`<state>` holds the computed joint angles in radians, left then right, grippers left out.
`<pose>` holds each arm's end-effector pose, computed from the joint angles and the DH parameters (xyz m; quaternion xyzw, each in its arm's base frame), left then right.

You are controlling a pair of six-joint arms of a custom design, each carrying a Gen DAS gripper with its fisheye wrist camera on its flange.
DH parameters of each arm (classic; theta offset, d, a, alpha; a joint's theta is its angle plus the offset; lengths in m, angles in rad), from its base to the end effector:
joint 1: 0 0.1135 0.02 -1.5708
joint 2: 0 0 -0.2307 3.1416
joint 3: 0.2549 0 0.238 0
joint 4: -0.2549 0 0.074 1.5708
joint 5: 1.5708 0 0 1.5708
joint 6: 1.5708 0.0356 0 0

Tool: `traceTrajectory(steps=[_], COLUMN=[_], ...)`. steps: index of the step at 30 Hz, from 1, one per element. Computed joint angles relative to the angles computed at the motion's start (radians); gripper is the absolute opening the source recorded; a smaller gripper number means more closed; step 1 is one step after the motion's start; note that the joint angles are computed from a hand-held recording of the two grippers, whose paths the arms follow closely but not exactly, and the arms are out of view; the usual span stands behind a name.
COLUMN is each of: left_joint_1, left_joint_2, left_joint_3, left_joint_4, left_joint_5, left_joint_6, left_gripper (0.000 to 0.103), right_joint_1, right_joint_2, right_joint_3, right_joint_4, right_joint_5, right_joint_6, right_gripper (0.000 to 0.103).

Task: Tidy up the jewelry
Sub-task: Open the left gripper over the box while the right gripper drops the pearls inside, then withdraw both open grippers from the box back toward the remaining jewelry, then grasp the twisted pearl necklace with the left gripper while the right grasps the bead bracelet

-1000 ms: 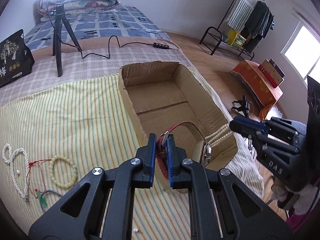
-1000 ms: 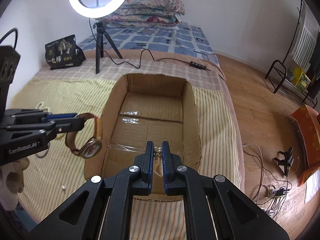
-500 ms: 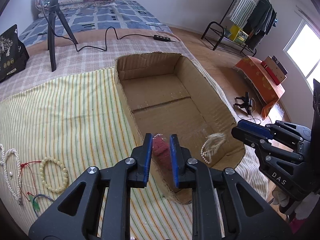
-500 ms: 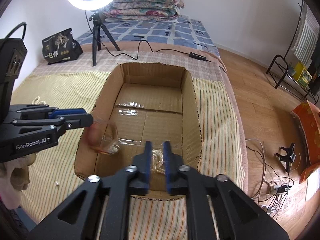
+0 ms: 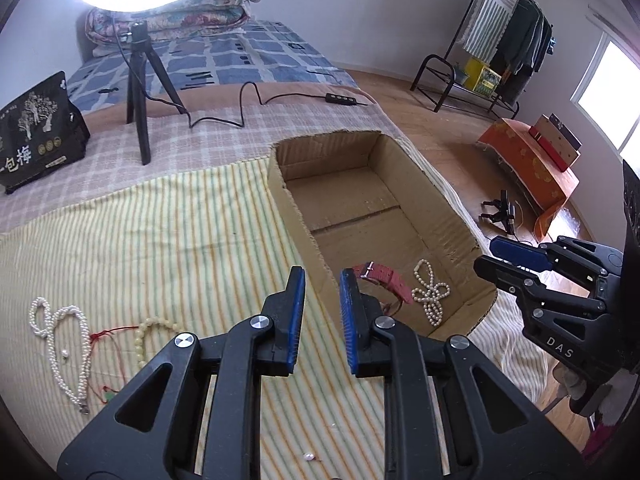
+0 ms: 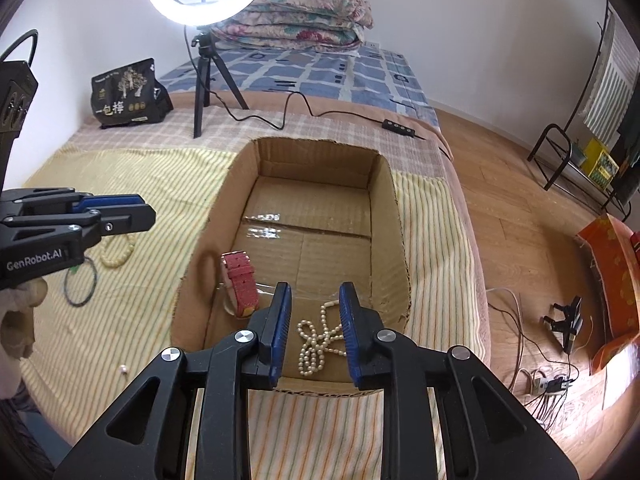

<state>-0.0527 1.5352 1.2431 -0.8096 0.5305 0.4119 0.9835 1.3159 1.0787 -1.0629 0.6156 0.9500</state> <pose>0.2956 -0.0336 0.2418 0.2754 0.8994 -0.2108 0.2662 0.1431 0.1779 0.2416 0.0251 0.9448 -0.0647 0.3201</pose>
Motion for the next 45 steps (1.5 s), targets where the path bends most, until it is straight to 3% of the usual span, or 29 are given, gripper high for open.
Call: traceTrajectory(steps=[7, 8, 9, 11, 17, 19, 20, 22, 34, 39, 44, 45], left_joint_1=[0.127, 0.148, 0.176, 0.23, 0.39, 0.444, 0.464, 0.501, 0.613, 0.609, 0.596, 0.592], left_joint_2=[-0.002, 0.002, 0.005, 0.007, 0.112, 0.183, 0.217, 0.277, 0.616, 0.726, 0.77, 0.783], left_joint_3=[0.062, 0.077, 0.092, 0.114, 0.27, 0.353, 0.394, 0.467, 0.856, 0.933, 0.907, 0.912], left_joint_4=[-0.084, -0.097, -0.112, -0.131, -0.226, -0.272, -0.288, -0.315, -0.445, -0.477, -0.449, -0.45], left_joint_5=[0.047, 0.055, 0.065, 0.094, 0.124, 0.131, 0.131, 0.131, 0.057, -0.019, -0.086, -0.094], left_joint_6=[0.123, 0.144, 0.173, 0.225, 0.36, 0.381, 0.385, 0.392, 0.37, 0.344, 0.322, 0.316], left_gripper=[0.016, 0.02, 0.033, 0.045, 0.045, 0.045, 0.045, 0.045, 0.045, 0.045, 0.045, 0.04], right_joint_1=[0.063, 0.079, 0.093, 0.127, 0.175, 0.18, 0.18, 0.176, 0.086, 0.022, -0.024, -0.032], right_joint_2=[0.063, 0.075, 0.086, 0.124, 0.257, 0.299, 0.321, 0.364, 0.611, 0.639, 0.678, 0.684], right_joint_3=[0.089, 0.108, 0.122, 0.167, 0.295, 0.328, 0.344, 0.37, 0.565, 0.547, 0.546, 0.543], right_joint_4=[-0.043, -0.045, -0.047, -0.051, -0.012, 0.014, 0.03, 0.068, 0.16, 0.233, 0.258, 0.267], right_joint_5=[0.029, 0.033, 0.038, 0.054, 0.046, 0.033, 0.026, 0.012, -0.148, -0.255, -0.312, -0.323], right_joint_6=[0.05, 0.058, 0.065, 0.074, 0.02, -0.002, -0.013, -0.033, -0.127, -0.121, -0.12, -0.125], right_gripper=[0.022, 0.024, 0.027, 0.04, 0.04, 0.046, 0.053, 0.057, 0.057, 0.057, 0.057, 0.057])
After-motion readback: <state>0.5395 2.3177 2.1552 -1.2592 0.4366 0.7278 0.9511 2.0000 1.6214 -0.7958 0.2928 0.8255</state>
